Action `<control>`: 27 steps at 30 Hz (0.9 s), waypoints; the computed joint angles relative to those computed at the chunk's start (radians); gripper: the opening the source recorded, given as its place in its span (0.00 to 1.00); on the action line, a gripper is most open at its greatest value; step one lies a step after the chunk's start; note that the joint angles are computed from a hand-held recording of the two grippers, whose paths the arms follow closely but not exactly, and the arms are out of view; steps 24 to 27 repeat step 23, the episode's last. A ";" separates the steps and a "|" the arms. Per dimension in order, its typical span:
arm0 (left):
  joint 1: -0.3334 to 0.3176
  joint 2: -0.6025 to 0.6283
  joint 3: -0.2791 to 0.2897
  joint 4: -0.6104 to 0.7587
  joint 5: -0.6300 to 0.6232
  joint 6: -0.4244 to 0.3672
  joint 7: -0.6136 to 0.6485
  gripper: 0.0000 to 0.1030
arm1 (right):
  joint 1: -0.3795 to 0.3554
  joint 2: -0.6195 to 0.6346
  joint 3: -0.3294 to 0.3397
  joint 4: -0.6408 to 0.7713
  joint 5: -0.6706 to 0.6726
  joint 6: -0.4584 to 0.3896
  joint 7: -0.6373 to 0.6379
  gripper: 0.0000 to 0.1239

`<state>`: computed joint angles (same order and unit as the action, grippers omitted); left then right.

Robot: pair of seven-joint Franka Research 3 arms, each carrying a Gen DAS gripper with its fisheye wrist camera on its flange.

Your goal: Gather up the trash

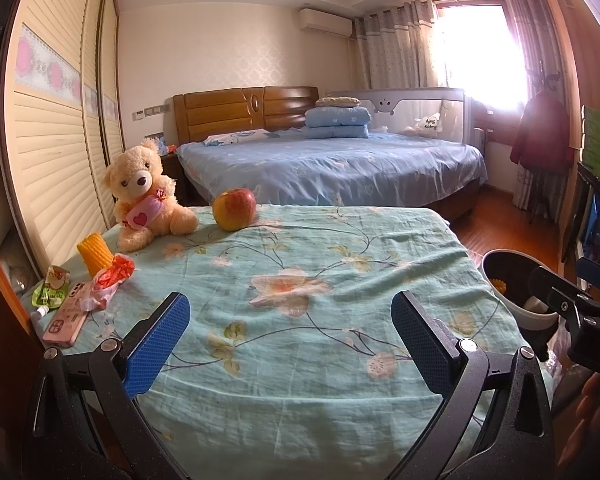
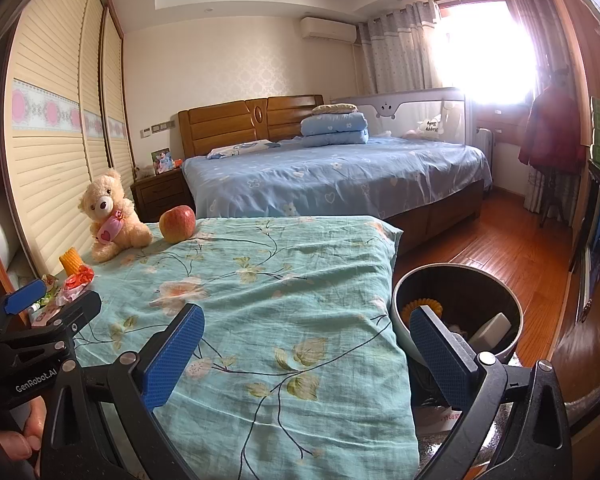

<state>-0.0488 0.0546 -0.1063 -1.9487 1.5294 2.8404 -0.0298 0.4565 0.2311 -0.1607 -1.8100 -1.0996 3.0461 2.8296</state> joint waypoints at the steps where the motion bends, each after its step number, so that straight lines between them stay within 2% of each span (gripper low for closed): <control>1: -0.001 0.002 -0.001 0.002 -0.001 -0.001 0.000 1.00 | 0.000 0.000 0.000 0.000 0.001 0.000 -0.001 0.83; 12: -0.004 0.008 0.002 0.003 -0.014 0.001 0.014 1.00 | 0.000 -0.004 0.006 -0.010 0.032 0.002 -0.030 0.83; 19: -0.005 0.029 0.007 0.014 -0.045 0.007 0.047 1.00 | -0.004 0.007 0.012 -0.012 0.128 0.006 -0.121 0.83; 23: -0.006 0.049 0.014 0.027 -0.088 0.012 0.088 1.00 | -0.007 0.024 0.023 -0.008 0.239 -0.001 -0.227 0.83; 27: -0.006 0.049 0.014 0.027 -0.088 0.012 0.088 1.00 | -0.007 0.024 0.023 -0.008 0.239 -0.001 -0.227 0.83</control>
